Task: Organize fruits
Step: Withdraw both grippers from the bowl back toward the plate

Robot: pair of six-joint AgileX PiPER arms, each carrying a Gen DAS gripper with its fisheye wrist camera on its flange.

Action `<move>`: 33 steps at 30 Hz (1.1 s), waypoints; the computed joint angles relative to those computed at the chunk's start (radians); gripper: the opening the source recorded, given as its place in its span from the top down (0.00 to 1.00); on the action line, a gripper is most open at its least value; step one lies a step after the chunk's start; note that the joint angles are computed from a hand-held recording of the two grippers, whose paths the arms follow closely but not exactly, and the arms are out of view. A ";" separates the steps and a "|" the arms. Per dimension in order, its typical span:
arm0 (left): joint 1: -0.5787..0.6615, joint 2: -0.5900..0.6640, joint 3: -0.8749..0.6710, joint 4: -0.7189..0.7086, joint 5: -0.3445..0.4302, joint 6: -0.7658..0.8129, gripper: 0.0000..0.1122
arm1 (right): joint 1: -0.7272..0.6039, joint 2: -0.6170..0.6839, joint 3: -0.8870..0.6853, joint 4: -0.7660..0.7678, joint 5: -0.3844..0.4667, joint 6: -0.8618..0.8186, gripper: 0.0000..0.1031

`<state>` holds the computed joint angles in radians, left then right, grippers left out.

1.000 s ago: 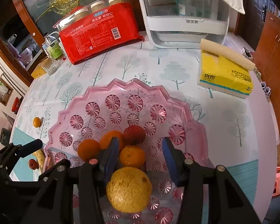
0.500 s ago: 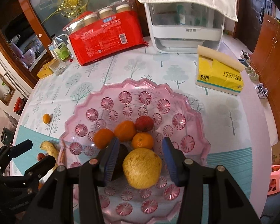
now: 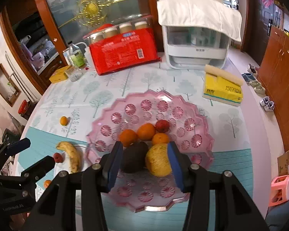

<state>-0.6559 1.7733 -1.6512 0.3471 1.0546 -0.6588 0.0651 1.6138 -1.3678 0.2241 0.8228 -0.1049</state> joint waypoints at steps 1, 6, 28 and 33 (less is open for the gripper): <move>0.002 -0.022 0.019 0.009 -0.004 -0.002 0.20 | 0.010 -0.013 0.005 -0.008 -0.001 0.013 0.53; 0.037 -0.141 0.113 0.030 -0.022 0.018 0.17 | 0.089 -0.092 0.036 -0.080 -0.009 0.123 0.53; 0.791 -0.312 0.190 -0.471 -0.090 0.860 0.17 | 0.666 0.001 -0.128 -0.589 0.115 0.938 0.53; 0.861 -0.218 0.187 -0.530 -0.118 0.994 0.17 | 0.717 0.096 -0.190 -0.591 0.117 0.996 0.53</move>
<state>0.2052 1.5556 -1.4638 -0.1830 0.9363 0.3350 0.7823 1.7093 -1.5574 -0.3667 0.9394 0.8912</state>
